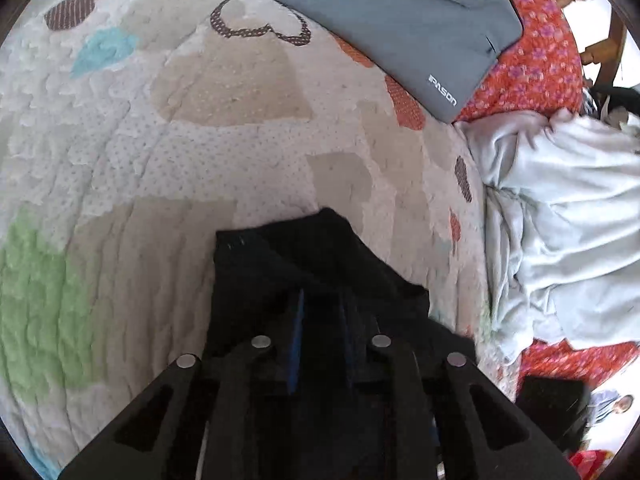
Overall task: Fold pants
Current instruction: 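Press the folded bundle flat with the right gripper and release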
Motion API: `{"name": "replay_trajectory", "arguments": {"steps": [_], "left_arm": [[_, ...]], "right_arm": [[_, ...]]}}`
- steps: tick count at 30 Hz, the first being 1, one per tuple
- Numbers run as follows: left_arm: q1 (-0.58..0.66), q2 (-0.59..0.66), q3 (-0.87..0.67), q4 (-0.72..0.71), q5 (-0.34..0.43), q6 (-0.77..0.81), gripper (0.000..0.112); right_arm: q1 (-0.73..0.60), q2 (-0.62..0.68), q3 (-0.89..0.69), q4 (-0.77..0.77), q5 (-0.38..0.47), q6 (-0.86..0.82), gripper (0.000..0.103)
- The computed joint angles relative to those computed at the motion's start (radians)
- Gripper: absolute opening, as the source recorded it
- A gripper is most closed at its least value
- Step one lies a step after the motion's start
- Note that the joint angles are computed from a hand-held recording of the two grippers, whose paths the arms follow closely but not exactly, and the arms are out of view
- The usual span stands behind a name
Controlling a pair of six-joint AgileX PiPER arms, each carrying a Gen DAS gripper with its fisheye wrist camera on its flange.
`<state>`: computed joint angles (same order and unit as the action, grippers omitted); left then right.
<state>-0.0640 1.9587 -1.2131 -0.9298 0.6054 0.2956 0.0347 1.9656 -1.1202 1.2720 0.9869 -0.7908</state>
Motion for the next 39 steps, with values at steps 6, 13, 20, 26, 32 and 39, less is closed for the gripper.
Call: {"name": "replay_trajectory", "arguments": {"steps": [6, 13, 20, 26, 32, 39], "left_arm": [[0.013, -0.002, -0.012, -0.028, 0.037, 0.071, 0.017], [0.021, -0.257, 0.144, -0.013, 0.048, 0.167, 0.027], [0.038, -0.511, 0.326, -0.025, 0.029, 0.212, 0.036], [-0.025, -0.696, 0.415, 0.113, -0.056, 0.112, 0.045], [-0.125, -0.792, 0.418, 0.372, -0.129, -0.125, 0.065], [0.083, -0.767, 0.433, 0.102, 0.019, 0.058, 0.065]], "right_arm": [[0.027, -0.084, 0.13, 0.047, -0.086, -0.109, 0.054], [-0.073, -0.334, 0.307, -0.007, -0.132, -0.094, 0.066], [-0.214, -0.491, 0.467, -0.081, -0.103, -0.064, 0.067], [-0.204, -0.543, 0.515, -0.111, -0.128, -0.001, 0.068], [-0.142, -0.612, 0.515, -0.16, -0.161, 0.086, 0.068], [-0.154, -0.589, 0.51, -0.163, -0.162, 0.081, 0.069]]}}
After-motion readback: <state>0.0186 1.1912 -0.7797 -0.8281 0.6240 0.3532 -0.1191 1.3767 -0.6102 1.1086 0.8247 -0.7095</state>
